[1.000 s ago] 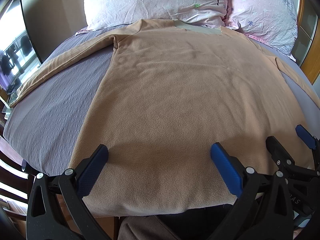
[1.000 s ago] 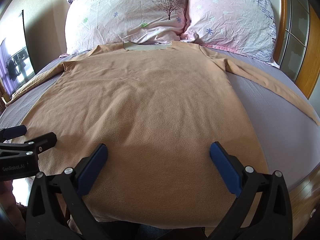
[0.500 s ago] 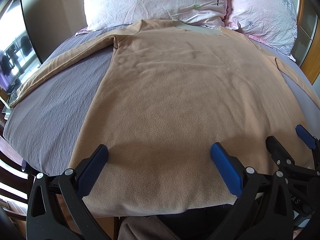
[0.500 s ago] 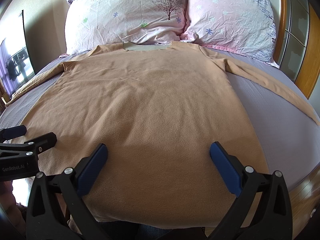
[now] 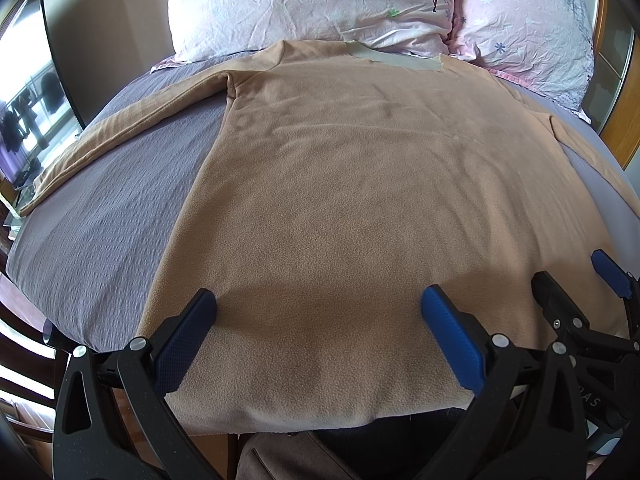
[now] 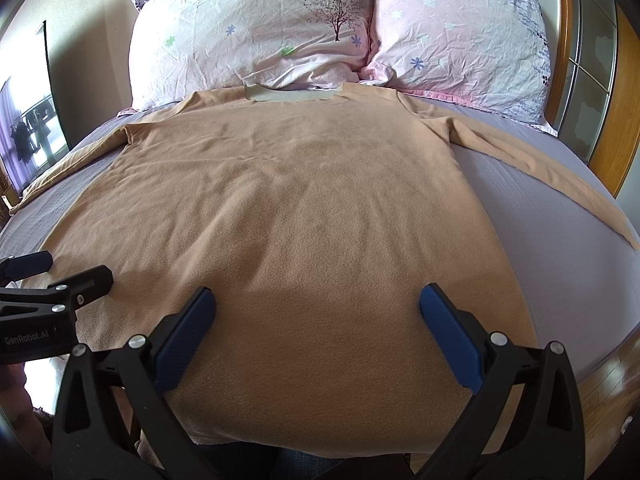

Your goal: Fold small clothes

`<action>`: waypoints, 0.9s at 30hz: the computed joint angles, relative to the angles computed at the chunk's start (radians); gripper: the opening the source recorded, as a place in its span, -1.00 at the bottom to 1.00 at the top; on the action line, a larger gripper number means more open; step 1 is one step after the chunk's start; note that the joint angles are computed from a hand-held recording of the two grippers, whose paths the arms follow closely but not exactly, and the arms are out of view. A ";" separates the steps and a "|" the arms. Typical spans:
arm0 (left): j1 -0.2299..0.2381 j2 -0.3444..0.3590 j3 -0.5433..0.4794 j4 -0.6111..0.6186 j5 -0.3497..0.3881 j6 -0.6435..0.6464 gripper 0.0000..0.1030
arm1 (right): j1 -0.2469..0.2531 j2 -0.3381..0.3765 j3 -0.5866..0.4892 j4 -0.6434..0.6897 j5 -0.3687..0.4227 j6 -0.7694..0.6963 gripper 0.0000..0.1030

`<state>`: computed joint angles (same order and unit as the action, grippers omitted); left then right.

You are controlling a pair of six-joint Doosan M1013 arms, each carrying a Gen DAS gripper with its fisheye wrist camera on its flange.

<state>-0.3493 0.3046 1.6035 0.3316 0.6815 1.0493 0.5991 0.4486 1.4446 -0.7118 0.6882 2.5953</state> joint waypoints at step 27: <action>-0.009 -0.020 0.052 0.098 -0.111 -0.072 0.97 | -0.228 -0.175 0.202 -0.262 -0.235 0.644 0.55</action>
<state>-0.3578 0.2846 1.6557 0.4296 0.5705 0.9771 0.3712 0.2735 1.6467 -0.9736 0.4531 3.2391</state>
